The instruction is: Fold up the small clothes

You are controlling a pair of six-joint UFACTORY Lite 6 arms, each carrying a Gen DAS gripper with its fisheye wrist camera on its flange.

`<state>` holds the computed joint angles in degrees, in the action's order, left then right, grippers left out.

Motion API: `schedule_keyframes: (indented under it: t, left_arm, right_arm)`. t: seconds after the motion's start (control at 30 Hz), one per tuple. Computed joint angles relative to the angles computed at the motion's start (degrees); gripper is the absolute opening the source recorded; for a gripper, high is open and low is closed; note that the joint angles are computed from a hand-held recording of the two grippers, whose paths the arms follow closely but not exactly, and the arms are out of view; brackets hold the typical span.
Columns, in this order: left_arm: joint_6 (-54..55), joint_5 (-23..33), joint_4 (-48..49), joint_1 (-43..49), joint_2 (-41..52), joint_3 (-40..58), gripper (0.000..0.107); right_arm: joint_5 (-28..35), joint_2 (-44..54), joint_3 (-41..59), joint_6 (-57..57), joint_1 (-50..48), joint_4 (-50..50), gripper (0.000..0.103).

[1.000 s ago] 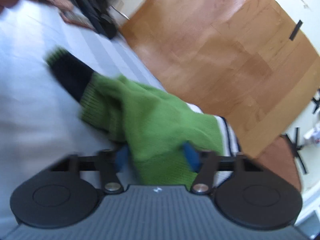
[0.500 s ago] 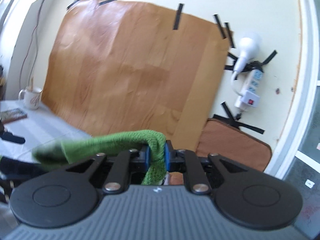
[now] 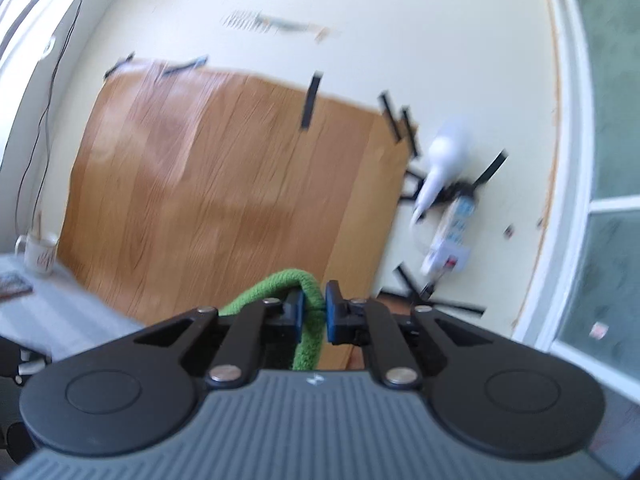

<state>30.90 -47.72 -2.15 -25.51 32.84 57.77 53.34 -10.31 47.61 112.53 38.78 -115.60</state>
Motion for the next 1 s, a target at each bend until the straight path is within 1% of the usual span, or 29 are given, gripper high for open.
schedule_keyframes:
  t: [0.07,0.1,0.13,0.23,0.27,0.37,0.4,0.47,0.53,0.6,0.67,0.7,0.73,0.77,0.8,0.83,0.87,0.9,0.93,0.97,1.0]
  left_arm:
    - [-2.9,-3.6,0.0,2.0,-5.9,-4.2,0.013]
    - [-5.7,-4.1,0.8,3.5,-10.6,-6.7,0.012]
    - [-9.6,-3.4,2.8,5.3,-15.6,-8.8,0.012]
    - [-23.9,1.6,12.8,12.2,-31.8,-13.0,0.013]
    - [-26.1,1.7,13.9,13.7,-37.0,-14.9,0.013]
    - [-25.6,0.8,13.0,16.1,-52.1,-19.3,0.013]
    - [-24.4,1.6,12.2,16.2,-56.3,-19.8,0.013]
    - [-24.0,4.9,12.2,16.6,-64.5,-20.0,0.013]
    - [-25.7,7.3,14.5,17.6,-69.8,-19.3,0.013]
    - [-22.8,8.1,12.6,16.6,-73.3,-19.1,0.013]
    - [-17.1,6.4,8.4,14.2,-73.4,-19.0,0.013]
    - [-15.3,6.0,7.1,13.4,-73.6,-19.4,0.013]
    - [-14.2,5.9,6.3,12.8,-73.5,-20.1,0.013]
    - [-12.9,5.0,5.1,11.8,-71.8,-20.6,0.013]
    - [-13.5,5.2,5.7,12.0,-67.7,-18.6,0.013]
    - [-16.0,4.9,7.1,14.5,-61.7,-15.2,0.013]
    - [-16.2,3.9,8.2,14.6,-57.3,-14.2,0.013]
    - [-14.8,3.4,7.0,14.6,-52.4,-12.3,0.014]
    - [-11.6,0.6,3.3,13.0,-46.4,-10.6,0.014]
    - [-7.2,0.3,-1.2,11.2,-40.4,-7.7,0.014]
    - [-3.9,1.8,-5.2,9.7,-34.4,-3.7,0.014]
  right_arm:
    - [0.4,-2.7,0.5,-3.7,1.3,1.6,0.013]
    - [1.1,-3.8,0.8,-5.3,2.3,2.3,0.013]
    - [1.9,-5.0,1.0,-6.6,3.5,2.7,0.013]
    - [4.9,-9.6,1.5,-9.8,7.8,2.7,0.013]
    - [6.3,-11.3,1.8,-11.1,9.9,2.7,0.013]
    - [11.2,-15.7,3.8,-17.5,17.7,3.0,0.013]
    - [12.8,-16.8,5.1,-20.7,20.6,3.6,0.013]
    - [16.9,-18.0,8.1,-26.7,26.9,4.0,0.013]
    - [20.7,-18.6,11.2,-32.0,33.0,4.3,0.013]
    - [23.4,-19.1,13.5,-35.9,37.8,4.2,0.013]
    - [21.7,-20.6,14.2,-36.8,38.1,5.1,0.013]
    - [19.1,-21.7,13.7,-36.2,36.3,6.2,0.013]
    - [15.5,-22.6,12.6,-34.6,32.9,7.4,0.013]
    - [10.2,-23.3,10.9,-31.9,27.6,8.2,0.013]
    - [7.1,-23.0,9.3,-29.4,23.8,8.8,0.013]
    - [2.6,-22.9,7.4,-26.2,18.7,8.7,0.013]
    - [-1.5,-22.0,5.7,-22.1,13.8,7.9,0.013]
    - [-5.5,-20.2,4.8,-17.8,8.9,6.6,0.013]
    - [-9.6,-17.4,4.3,-12.4,3.8,4.2,0.013]
    - [-12.5,-13.6,4.6,-6.4,-0.5,1.0,0.013]
    - [-14.4,-7.9,6.3,-0.4,-4.3,-2.2,0.013]
